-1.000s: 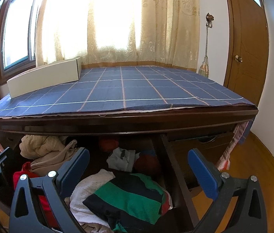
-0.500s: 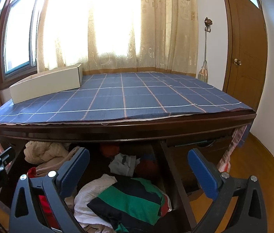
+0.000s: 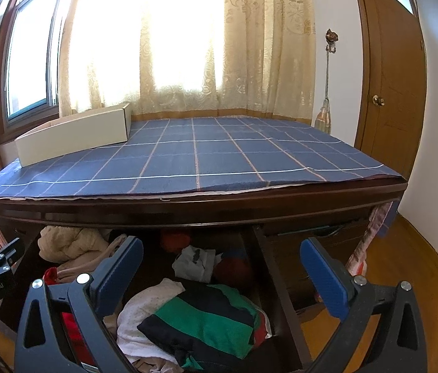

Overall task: Take underwear out of drawer
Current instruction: 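Move both tools down toward the open drawer of clothes, then grasp the green-and-black striped garment in the drawer with the right gripper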

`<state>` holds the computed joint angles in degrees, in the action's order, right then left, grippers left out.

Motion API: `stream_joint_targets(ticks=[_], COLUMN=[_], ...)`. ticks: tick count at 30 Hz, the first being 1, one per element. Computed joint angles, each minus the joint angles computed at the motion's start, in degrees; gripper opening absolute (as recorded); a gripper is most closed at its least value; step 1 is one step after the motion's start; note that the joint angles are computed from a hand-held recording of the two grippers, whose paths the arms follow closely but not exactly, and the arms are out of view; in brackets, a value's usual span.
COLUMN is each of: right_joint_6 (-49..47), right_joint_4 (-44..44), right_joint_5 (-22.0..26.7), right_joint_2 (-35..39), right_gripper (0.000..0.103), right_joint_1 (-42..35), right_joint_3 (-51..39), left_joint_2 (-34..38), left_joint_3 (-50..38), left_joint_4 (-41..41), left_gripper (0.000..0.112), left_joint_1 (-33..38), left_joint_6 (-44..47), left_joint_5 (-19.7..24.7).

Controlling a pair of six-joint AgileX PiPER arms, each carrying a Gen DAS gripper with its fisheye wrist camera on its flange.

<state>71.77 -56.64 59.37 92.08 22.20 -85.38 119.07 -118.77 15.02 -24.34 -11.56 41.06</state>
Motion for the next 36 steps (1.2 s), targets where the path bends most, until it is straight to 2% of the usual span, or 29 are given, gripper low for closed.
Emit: stream_joint_targets(ticks=[10,16,22,27,30,34,36], right_joint_6=[-1.1,-8.5,-19.8,-29.5,-35.2,-38.0,-42.4], right_joint_4=[1.4,10.0,19.9,29.2,34.5,36.0,41.6], right_joint_5=[-0.8,-3.0,-7.6,-10.0,-9.5,-7.8,-6.6], right_joint_2=[0.2,1.3,0.4,2.3,3.6,5.2,7.5], right_gripper=[0.102,0.102,0.102,0.102,0.102,0.102,0.102], right_joint_1=[-0.6,-3.9,-7.3,-10.0,-11.9,-13.0,-14.9], right_joint_3=[0.0,0.2,3.5,3.0,1.9,0.4,-2.3], left_joint_2=[0.0,-1.3,-2.8,-2.8,-1.5,0.1,1.1], left_joint_3=[0.5,4.8,8.9,11.4,10.7,10.3,8.8], left_joint_4=[0.4,2.4,-2.8,-2.5,-5.7,-2.6,-3.7], left_gripper=[0.103,0.103,0.103,0.103,0.103,0.103,0.103], left_joint_1=[-0.1,0.5,3.1,4.3,4.9,4.7,4.7], left_joint_6=[0.0,-0.5,3.1,2.7,5.4,1.7,2.7], left_joint_5=[-0.2,-3.6,-7.6,-10.8,-11.1,-12.7,-12.0])
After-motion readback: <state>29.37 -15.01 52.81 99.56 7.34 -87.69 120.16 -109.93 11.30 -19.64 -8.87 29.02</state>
